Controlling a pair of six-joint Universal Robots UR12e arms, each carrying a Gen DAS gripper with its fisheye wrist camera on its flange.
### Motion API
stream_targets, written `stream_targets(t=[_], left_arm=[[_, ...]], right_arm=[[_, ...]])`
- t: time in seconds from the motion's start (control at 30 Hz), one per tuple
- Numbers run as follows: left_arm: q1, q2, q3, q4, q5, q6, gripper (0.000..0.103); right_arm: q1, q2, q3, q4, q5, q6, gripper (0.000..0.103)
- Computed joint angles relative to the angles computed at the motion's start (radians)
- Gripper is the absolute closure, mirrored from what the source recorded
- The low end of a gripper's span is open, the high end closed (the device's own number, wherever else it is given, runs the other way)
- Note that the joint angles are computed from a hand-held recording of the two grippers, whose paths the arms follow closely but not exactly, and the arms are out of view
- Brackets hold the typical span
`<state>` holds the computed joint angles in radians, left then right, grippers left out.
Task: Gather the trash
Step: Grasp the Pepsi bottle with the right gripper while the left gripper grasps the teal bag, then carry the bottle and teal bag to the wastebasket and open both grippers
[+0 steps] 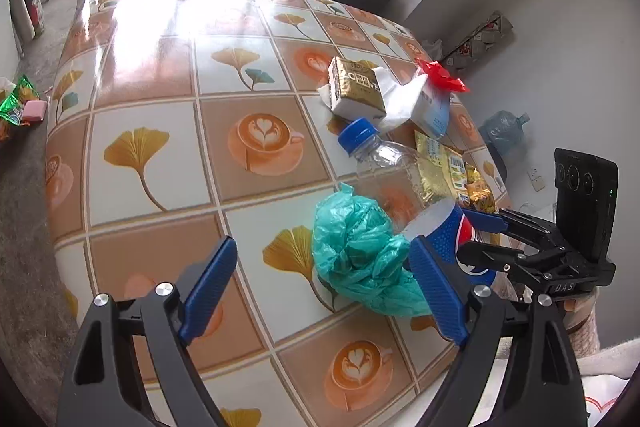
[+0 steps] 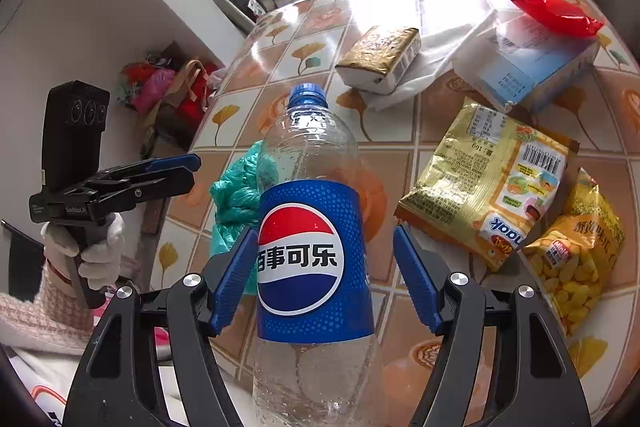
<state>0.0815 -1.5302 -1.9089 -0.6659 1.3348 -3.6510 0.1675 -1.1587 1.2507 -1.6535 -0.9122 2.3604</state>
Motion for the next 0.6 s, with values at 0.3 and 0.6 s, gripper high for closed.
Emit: stream_targets(t=[0.3,0.6], left_arm=[[-0.003,-0.047,-0.005,0.031,-0.158,-0.104,0.028],[-0.001,-0.058,-0.008,0.112,-0.11,-0.162,0.05]], right_arm=[[-0.009,0.019,-0.017,0.104,0.026,-0.04,0.039],[-0.034,0.026,-0.02,0.111,0.094,-0.025,0.045]])
